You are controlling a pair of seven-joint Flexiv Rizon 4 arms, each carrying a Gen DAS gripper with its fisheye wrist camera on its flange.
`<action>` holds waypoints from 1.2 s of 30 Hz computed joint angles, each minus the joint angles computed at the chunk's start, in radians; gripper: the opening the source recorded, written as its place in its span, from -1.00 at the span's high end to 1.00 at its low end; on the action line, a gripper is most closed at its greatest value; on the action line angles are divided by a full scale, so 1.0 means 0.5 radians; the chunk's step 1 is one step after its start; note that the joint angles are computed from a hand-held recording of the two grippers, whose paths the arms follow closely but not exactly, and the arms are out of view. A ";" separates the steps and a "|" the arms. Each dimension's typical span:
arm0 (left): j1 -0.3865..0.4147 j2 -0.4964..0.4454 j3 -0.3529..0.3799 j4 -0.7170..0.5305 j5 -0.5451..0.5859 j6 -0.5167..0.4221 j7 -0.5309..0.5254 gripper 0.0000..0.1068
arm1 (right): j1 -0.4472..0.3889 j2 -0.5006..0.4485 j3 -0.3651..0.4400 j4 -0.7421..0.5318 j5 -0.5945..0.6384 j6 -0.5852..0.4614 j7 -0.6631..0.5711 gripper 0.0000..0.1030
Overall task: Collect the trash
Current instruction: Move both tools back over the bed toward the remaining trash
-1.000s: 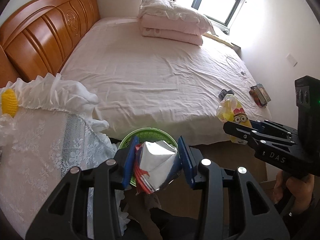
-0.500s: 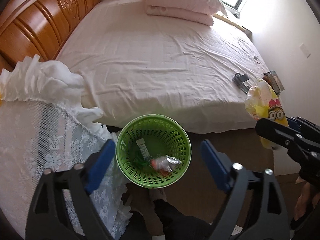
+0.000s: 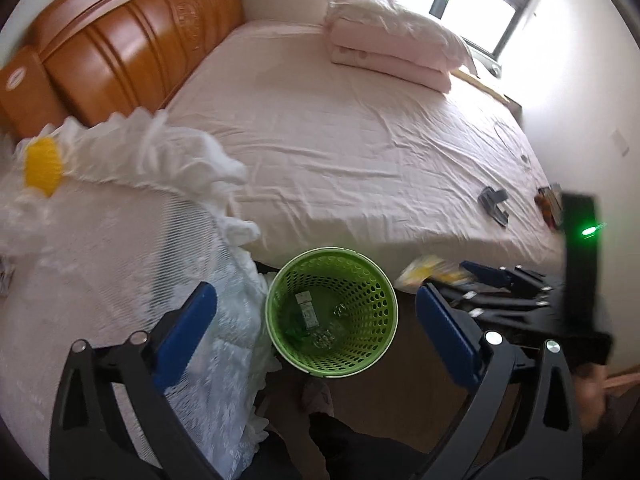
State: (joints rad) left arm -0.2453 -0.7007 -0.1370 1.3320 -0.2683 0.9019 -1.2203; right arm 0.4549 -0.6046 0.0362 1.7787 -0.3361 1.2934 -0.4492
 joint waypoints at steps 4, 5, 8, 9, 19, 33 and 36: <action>0.036 0.058 0.014 0.088 -0.024 0.086 -0.034 -0.78 | -0.054 -0.115 0.131 -0.175 0.076 -0.204 -0.127 -0.95; 0.045 0.068 0.013 0.103 -0.031 0.096 -0.040 -0.78 | -0.056 -0.130 0.143 -0.202 0.094 -0.243 -0.146 -0.95; 0.084 0.100 0.002 0.154 -0.067 0.113 -0.047 -0.78 | -0.026 -0.155 0.141 -0.260 0.131 -0.355 -0.139 -0.95; 0.096 0.112 0.001 0.170 -0.078 0.115 -0.050 -0.78 | -0.015 -0.150 0.133 -0.256 0.138 -0.351 -0.123 -0.95; 0.187 0.264 -0.009 0.389 -0.173 0.249 -0.025 -0.78 | 0.113 0.052 -0.010 -0.153 -0.034 -0.369 0.134 -0.95; 0.280 0.452 0.042 0.626 -0.248 0.470 -0.068 -0.78 | 0.148 0.152 -0.013 -0.301 -0.442 -0.371 0.184 -0.95; 0.299 0.478 0.061 0.661 -0.250 0.477 -0.105 -0.78 | 0.148 0.092 0.013 -0.406 -0.415 -0.369 0.090 -0.95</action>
